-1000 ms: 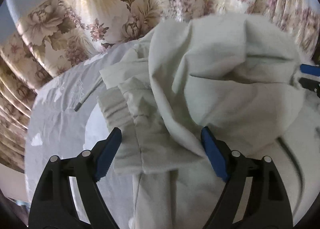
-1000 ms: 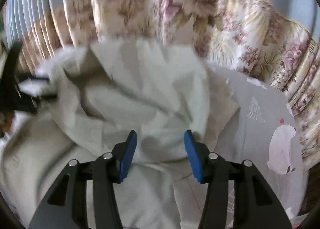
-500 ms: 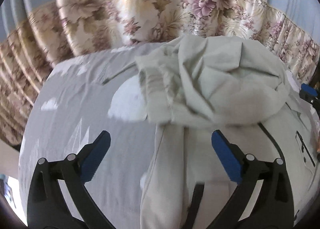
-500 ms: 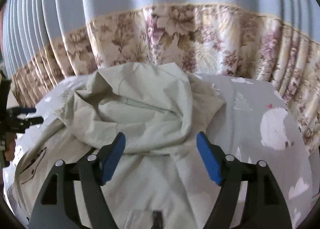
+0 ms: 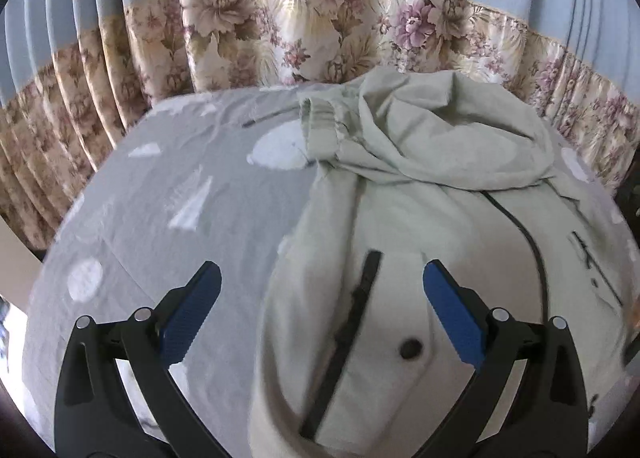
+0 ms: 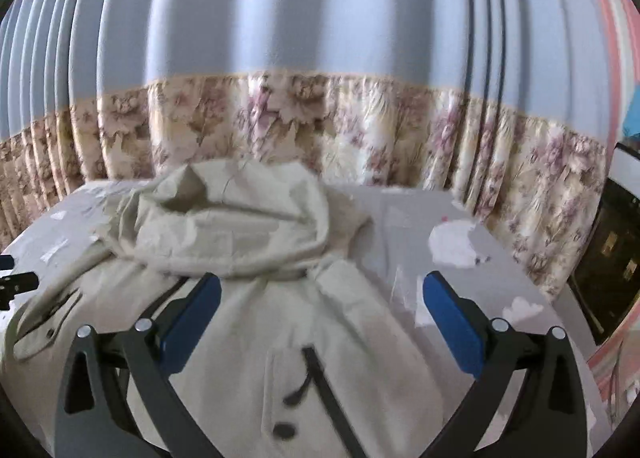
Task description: Fold large clothes
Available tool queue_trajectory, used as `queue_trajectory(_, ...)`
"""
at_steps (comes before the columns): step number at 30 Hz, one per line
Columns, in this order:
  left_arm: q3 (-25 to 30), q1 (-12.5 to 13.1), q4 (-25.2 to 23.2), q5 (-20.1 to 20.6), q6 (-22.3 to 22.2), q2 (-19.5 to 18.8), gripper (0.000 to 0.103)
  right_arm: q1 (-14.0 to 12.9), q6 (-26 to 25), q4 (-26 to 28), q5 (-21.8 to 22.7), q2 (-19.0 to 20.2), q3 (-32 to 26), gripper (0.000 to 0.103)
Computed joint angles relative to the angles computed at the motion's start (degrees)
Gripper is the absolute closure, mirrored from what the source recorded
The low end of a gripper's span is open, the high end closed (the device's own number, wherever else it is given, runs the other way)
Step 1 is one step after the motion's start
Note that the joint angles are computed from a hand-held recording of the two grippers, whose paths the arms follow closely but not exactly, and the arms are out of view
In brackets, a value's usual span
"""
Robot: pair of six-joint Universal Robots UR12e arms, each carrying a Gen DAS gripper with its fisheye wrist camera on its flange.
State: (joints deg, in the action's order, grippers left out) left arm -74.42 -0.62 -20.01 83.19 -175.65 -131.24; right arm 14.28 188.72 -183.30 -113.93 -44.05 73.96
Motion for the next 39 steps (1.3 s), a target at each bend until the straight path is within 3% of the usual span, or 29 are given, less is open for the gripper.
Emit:
queue_trajectory(8,-2.0,-0.7,-1.1,3.1,0.6,0.8,0.003,-0.8,6.7,8.6,3.1,-2.5,3.8,0.002)
queue_trajectory(11,-2.8,-0.7,-0.8,3.5,0.8,1.0,0.003,-0.5,6.8,9.6,1.1,-3.0,4.8,0.002)
queue_trajectory(18,-7.1,0.7,-0.1,0.5,-2.4,3.3,0.003,0.1,8.4,4.0,-2.2,-5.7,10.9,0.002)
queue_trajectory(25,-12.2,2.4,1.2,-3.4,-1.4,5.7,0.003,-0.5,13.5,-0.9,-1.0,-8.2,17.7,0.002)
queue_trajectory(28,-13.2,2.5,0.8,-3.4,-0.5,6.0,0.003,-0.7,14.6,1.4,-0.6,-8.9,18.7,0.002)
queue_trajectory(30,-13.4,2.5,0.5,-4.0,-0.4,6.0,0.006,-1.0,16.1,2.2,0.1,-9.2,19.1,0.002)
queue_trajectory(32,-13.1,2.6,-0.2,-5.2,0.2,5.9,0.021,-0.8,16.5,2.3,-1.2,-8.9,18.9,0.002)
queue_trajectory(36,-12.1,2.4,-1.8,-6.6,0.3,5.4,0.023,-0.9,16.9,3.1,-0.7,-8.7,18.7,0.002)
queue_trajectory(39,-12.5,2.4,-1.8,-8.3,0.9,5.7,0.05,-1.1,17.7,2.5,0.1,-8.9,19.3,0.002)
